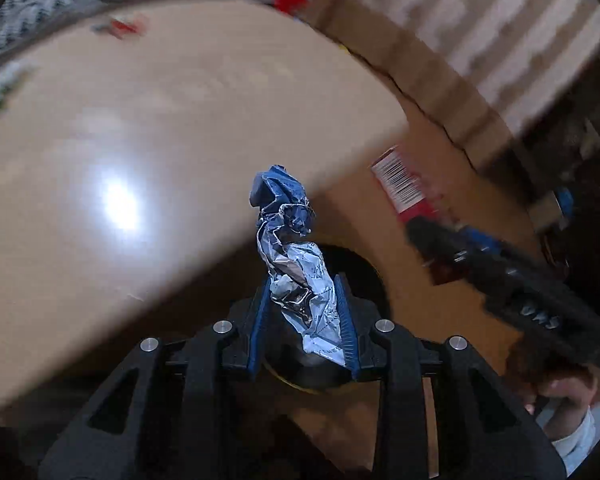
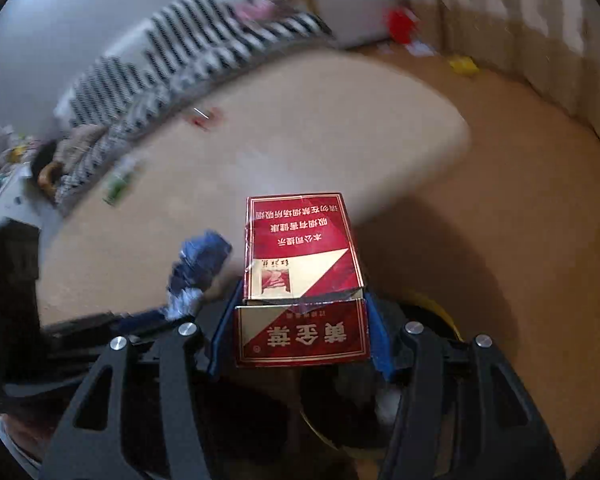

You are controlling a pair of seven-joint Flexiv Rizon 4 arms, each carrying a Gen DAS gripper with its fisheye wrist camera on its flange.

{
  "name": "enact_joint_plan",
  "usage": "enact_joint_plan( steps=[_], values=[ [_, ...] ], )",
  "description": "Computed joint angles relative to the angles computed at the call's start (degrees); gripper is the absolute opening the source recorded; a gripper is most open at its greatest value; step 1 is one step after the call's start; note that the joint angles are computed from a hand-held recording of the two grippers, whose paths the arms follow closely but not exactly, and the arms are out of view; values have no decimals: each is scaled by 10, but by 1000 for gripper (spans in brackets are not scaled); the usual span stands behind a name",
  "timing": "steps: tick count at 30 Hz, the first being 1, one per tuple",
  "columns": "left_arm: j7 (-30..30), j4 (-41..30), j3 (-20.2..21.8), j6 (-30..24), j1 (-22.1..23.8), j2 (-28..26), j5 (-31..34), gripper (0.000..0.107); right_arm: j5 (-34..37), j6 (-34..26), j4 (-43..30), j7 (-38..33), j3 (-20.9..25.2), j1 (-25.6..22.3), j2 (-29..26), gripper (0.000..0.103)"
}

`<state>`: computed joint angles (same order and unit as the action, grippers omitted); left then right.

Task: Collect trash
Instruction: 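Carry the foil wrapper and red cigarette box over the black bin and release both, then move both open grippers back to the table toward the tissue and tube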

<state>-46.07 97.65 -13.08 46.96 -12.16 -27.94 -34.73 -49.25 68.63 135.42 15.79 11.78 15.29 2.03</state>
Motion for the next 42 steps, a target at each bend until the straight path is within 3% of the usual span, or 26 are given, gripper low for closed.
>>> enact_joint_plan(
  steps=[6, 15, 17, 18, 19, 20, 23, 25, 28, 34, 42],
  values=[
    [9, 37, 0, 1, -28, 6, 37, 30, 40, 8, 84, 42, 27, -7, 56, 54],
    [-7, 27, 6, -12, -37, -4, 69, 30, 20, 60, 100, 53, 20, -32, 44, 55],
    [-29, 8, 17, -13, -50, -13, 98, 34, -9, 100, 99, 66, 8, -46, 28, 57],
    [-40, 1, 21, -17, -54, -16, 111, 50, -24, 125, 101, 79, 1, -54, 20, 62],
    [-50, -9, 23, -27, -55, -19, 119, 68, -25, 130, 103, 86, 0, -57, 20, 86],
    [-53, -10, 19, -30, -51, -20, 114, 99, -9, 118, 104, 81, 2, -53, 24, 96],
    [-38, 0, 7, -10, -36, -13, 88, 97, 103, 22, 92, 28, 20, -21, 42, 96],
    [-34, -7, 5, -14, -27, -10, 77, 97, 134, -16, 87, 24, 25, -13, 49, 96],
    [-34, -11, 5, -3, -16, -2, 57, 97, 128, -7, 88, 36, 24, -16, 48, 96],
    [-39, -42, 15, 32, 17, 0, 18, 97, 126, -24, 40, -23, 8, -10, 17, 96],
    [-127, -172, 77, 40, 57, -65, 103, 97, 107, -53, -110, -140, -31, 2, -75, 96]
  ],
)
